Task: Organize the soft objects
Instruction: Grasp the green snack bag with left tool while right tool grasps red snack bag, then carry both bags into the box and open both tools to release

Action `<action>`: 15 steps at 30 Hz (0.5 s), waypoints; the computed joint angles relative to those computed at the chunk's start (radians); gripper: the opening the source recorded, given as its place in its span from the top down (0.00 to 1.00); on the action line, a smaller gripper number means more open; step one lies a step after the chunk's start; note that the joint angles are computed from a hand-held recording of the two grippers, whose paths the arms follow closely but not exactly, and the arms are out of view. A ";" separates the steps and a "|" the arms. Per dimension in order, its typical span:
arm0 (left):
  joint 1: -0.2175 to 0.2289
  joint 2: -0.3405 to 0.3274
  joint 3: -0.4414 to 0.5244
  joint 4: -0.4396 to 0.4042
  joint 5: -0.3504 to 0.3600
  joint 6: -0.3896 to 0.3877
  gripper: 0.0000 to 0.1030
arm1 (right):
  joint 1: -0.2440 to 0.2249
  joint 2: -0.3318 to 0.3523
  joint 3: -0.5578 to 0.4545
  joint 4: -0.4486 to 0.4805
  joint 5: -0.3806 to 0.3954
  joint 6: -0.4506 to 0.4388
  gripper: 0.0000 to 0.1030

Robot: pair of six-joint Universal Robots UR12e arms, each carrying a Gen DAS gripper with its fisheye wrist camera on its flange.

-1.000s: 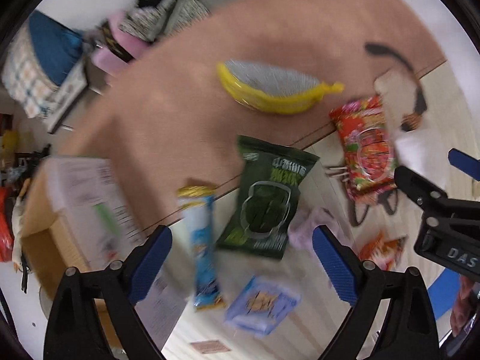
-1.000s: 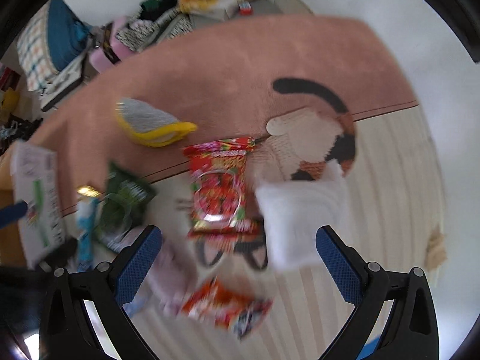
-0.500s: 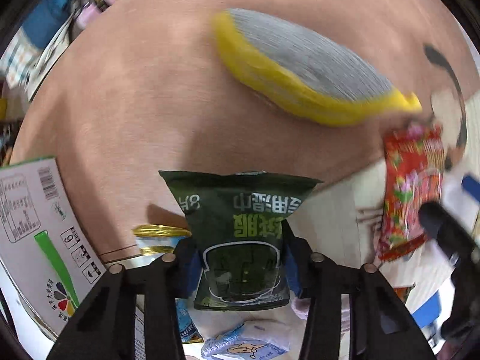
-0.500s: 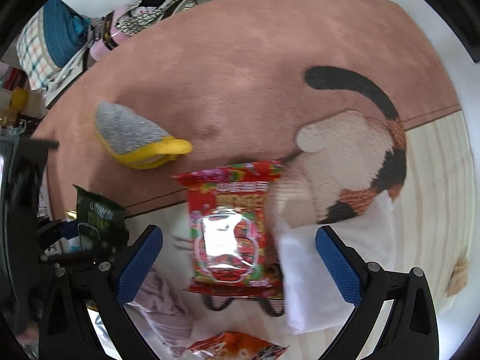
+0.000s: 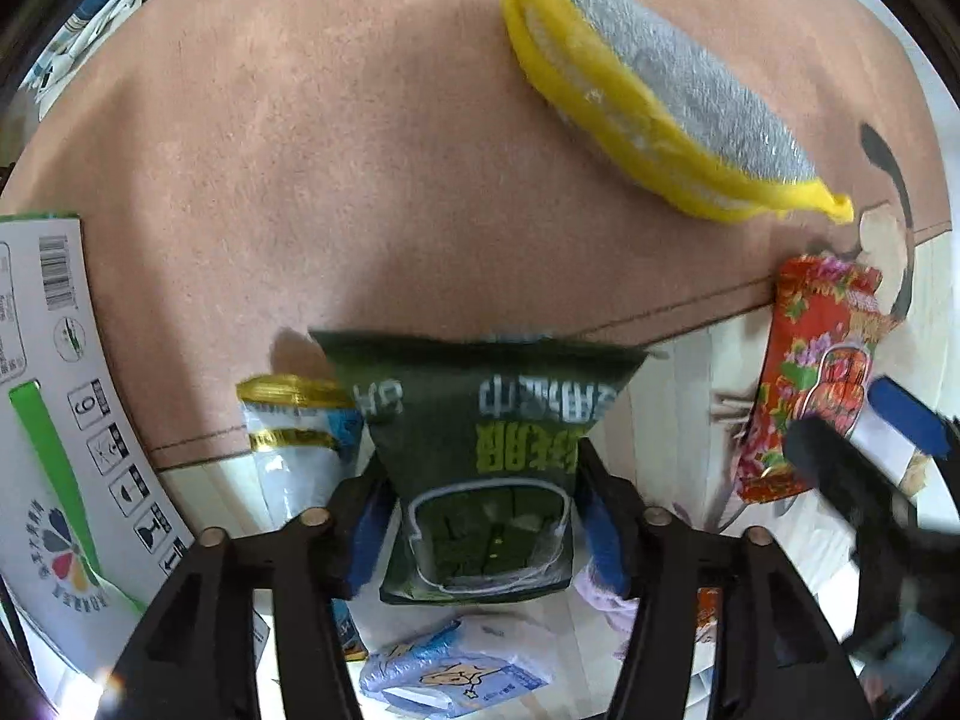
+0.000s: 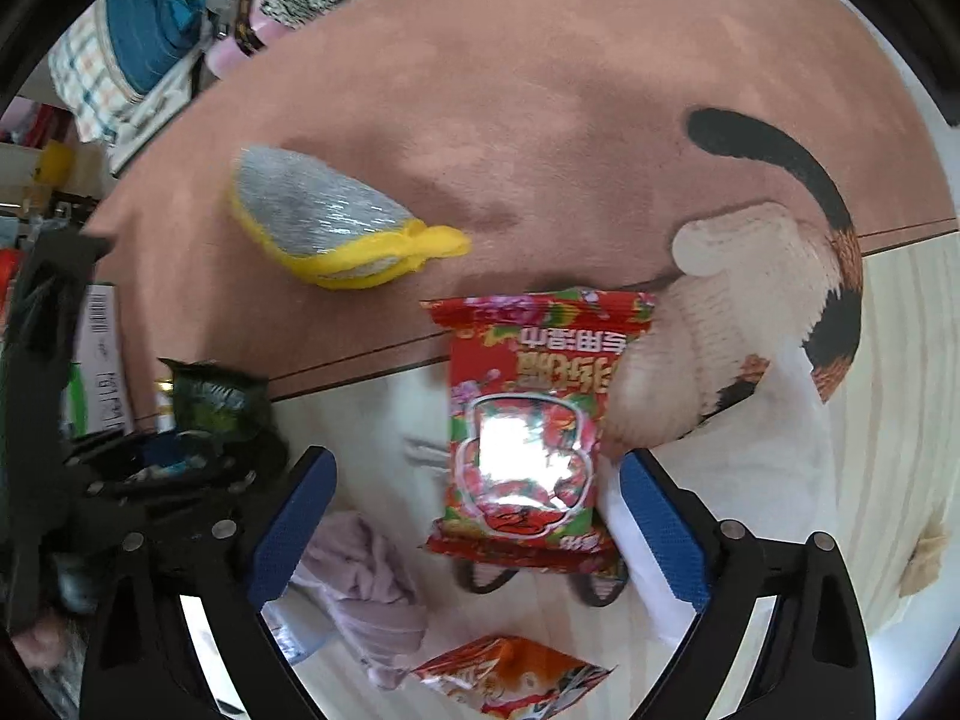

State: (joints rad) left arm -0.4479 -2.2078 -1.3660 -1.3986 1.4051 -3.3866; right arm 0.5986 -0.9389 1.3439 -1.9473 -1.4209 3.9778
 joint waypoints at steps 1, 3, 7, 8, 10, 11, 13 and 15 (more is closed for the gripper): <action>-0.005 0.002 -0.014 0.007 -0.003 -0.003 0.45 | -0.004 0.001 0.007 -0.009 0.013 0.005 0.07; -0.005 0.012 -0.031 0.005 0.000 0.007 0.45 | -0.010 0.014 0.007 -0.020 0.038 0.019 0.11; -0.022 0.018 -0.049 0.030 0.015 -0.018 0.49 | -0.007 0.046 -0.028 0.024 0.020 0.031 0.23; -0.028 0.017 -0.050 0.033 0.032 -0.020 0.53 | -0.001 0.054 -0.045 0.040 -0.001 0.030 0.29; -0.042 -0.005 0.000 0.015 0.055 -0.025 0.66 | 0.011 0.077 -0.098 0.111 -0.057 0.024 0.49; -0.043 0.000 -0.004 0.018 0.053 -0.025 0.68 | 0.016 0.083 -0.112 0.118 -0.071 0.027 0.53; -0.043 0.017 -0.020 0.035 0.059 -0.034 0.69 | 0.018 0.082 -0.110 0.094 -0.054 0.044 0.54; -0.032 0.040 -0.029 0.056 0.064 -0.033 0.70 | 0.019 0.070 -0.099 0.065 -0.037 0.056 0.55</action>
State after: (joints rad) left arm -0.4803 -2.1676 -1.3952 -1.3424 1.4693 -3.4197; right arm 0.6176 -0.8693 1.2447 -1.8818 -1.4580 4.0340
